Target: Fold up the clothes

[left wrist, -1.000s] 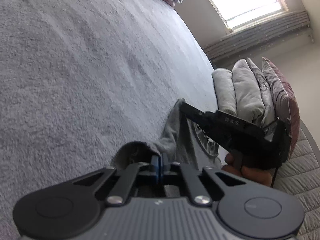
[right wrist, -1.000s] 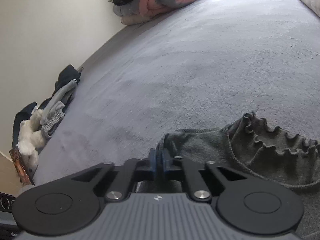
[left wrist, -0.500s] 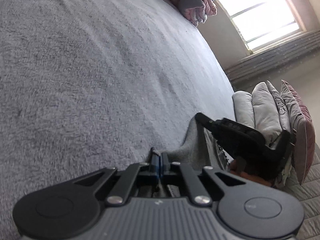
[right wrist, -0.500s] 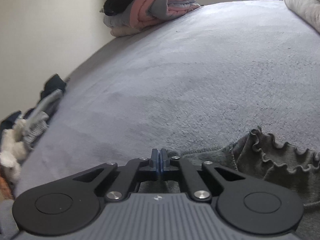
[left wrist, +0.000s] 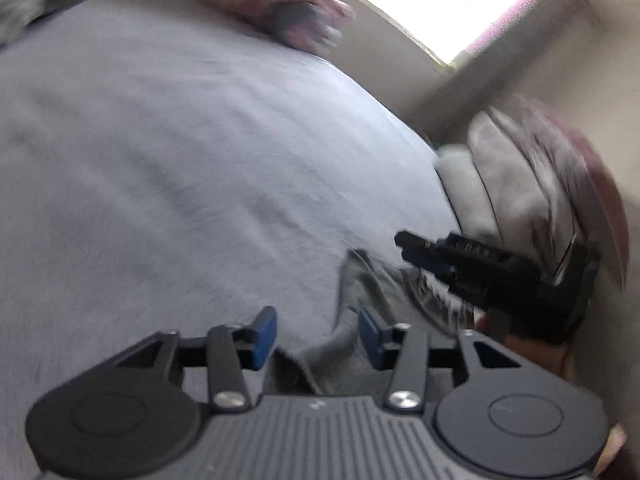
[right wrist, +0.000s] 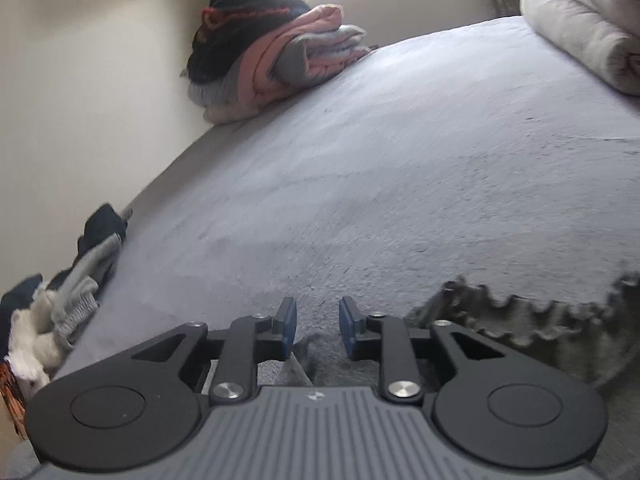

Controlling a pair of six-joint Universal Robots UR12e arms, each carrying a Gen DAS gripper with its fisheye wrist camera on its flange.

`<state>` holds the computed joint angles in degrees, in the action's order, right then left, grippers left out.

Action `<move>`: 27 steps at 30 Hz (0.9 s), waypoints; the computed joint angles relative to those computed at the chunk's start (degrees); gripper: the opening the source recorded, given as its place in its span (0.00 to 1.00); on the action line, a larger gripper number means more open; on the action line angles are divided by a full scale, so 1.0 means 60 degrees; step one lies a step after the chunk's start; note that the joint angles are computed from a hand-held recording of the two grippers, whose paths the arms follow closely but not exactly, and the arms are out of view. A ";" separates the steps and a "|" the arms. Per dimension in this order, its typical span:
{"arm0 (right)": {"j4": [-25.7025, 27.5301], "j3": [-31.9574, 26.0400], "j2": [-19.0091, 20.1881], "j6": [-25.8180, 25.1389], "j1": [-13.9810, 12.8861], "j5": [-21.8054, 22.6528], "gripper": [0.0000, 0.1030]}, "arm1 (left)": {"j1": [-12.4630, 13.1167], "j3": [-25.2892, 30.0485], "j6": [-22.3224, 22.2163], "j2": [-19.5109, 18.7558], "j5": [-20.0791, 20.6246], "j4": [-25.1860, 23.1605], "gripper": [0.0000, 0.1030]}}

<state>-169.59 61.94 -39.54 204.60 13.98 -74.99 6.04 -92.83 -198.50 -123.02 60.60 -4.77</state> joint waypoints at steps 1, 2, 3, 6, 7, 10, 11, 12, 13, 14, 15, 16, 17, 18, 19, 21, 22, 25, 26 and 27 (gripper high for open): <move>-0.0095 0.0167 -0.0093 0.0050 -0.0010 -0.0025 0.26 | -0.0028 0.0206 0.0539 -0.0109 -0.0157 -0.0299 0.47; -0.0175 0.0354 -0.0197 0.0067 -0.0007 -0.0108 0.26 | -0.0062 0.0386 0.0978 -0.0194 -0.0242 -0.0641 0.47; -0.0261 0.0555 -0.0308 0.0067 0.0000 -0.0227 0.26 | -0.0095 0.0544 0.1332 -0.0280 -0.0286 -0.0934 0.47; -0.0436 0.1106 -0.0581 0.0034 -0.0009 -0.0249 0.26 | -0.0192 0.0833 0.1948 -0.0503 -0.0400 -0.1268 0.45; -0.0470 0.1260 -0.0648 0.0053 -0.0023 -0.0158 0.26 | -0.0212 0.0884 0.2132 -0.0547 -0.0490 -0.1337 0.45; -0.0564 0.1590 -0.0757 0.0076 -0.0027 -0.0052 0.26 | -0.0240 0.0760 0.2455 -0.0567 -0.0365 -0.1155 0.39; -0.0571 0.1661 -0.0775 0.0105 -0.0019 -0.0037 0.26 | -0.0258 0.0701 0.2311 -0.0564 -0.0138 -0.1000 0.23; -0.0587 0.1715 -0.0783 0.0152 -0.0005 -0.0020 0.26 | -0.0276 0.0644 0.2170 -0.0562 0.0091 -0.0852 0.14; -0.0617 0.1759 -0.0782 0.0208 0.0013 -0.0004 0.26 | -0.0294 0.0588 0.2034 -0.0561 0.0321 -0.0709 0.02; -0.0656 0.1796 -0.0775 0.0259 0.0037 0.0007 0.26 | -0.0314 0.0535 0.1901 -0.0562 0.0553 -0.0572 0.01; -0.0695 0.1822 -0.0770 0.0287 0.0069 -0.0002 0.26 | -0.0332 0.0487 0.1775 -0.0559 0.0776 -0.0437 0.01; -0.0730 0.1842 -0.0772 0.0246 0.0115 -0.0078 0.26 | -0.0347 0.0447 0.1659 -0.0549 0.0983 -0.0305 0.01; -0.0767 0.1858 -0.0776 0.0161 0.0169 -0.0199 0.26 | -0.0359 0.0426 0.1567 -0.0540 0.1159 -0.0201 0.01; -0.0804 0.1874 -0.0779 0.0076 0.0223 -0.0319 0.26 | -0.0369 0.0436 0.1514 -0.0532 0.1284 -0.0142 0.01; -0.0837 0.1887 -0.0788 -0.0020 0.0273 -0.0462 0.26 | -0.0379 0.0446 0.1462 -0.0524 0.1409 -0.0084 0.02; -0.0891 0.1908 -0.0817 -0.0230 0.0362 -0.0766 0.26 | -0.0322 0.0425 0.1204 -0.0524 0.1271 0.0227 0.03; -0.0935 0.1927 -0.0838 -0.0342 0.0390 -0.0857 0.26 | -0.0264 0.0380 0.1094 -0.0528 0.1035 0.0493 0.05; -0.1102 0.2025 -0.0914 -0.0656 0.0454 -0.1098 0.26 | -0.0151 0.0317 0.0976 -0.0579 0.0359 0.1227 0.08; -0.1159 0.2064 -0.0941 -0.0777 0.0467 -0.1160 0.26 | -0.0134 0.0309 0.1082 -0.0596 0.0112 0.1352 0.08; -0.1213 0.2101 -0.0961 -0.0858 0.0468 -0.1197 0.26 | -0.0123 0.0296 0.1191 -0.0606 -0.0107 0.1406 0.08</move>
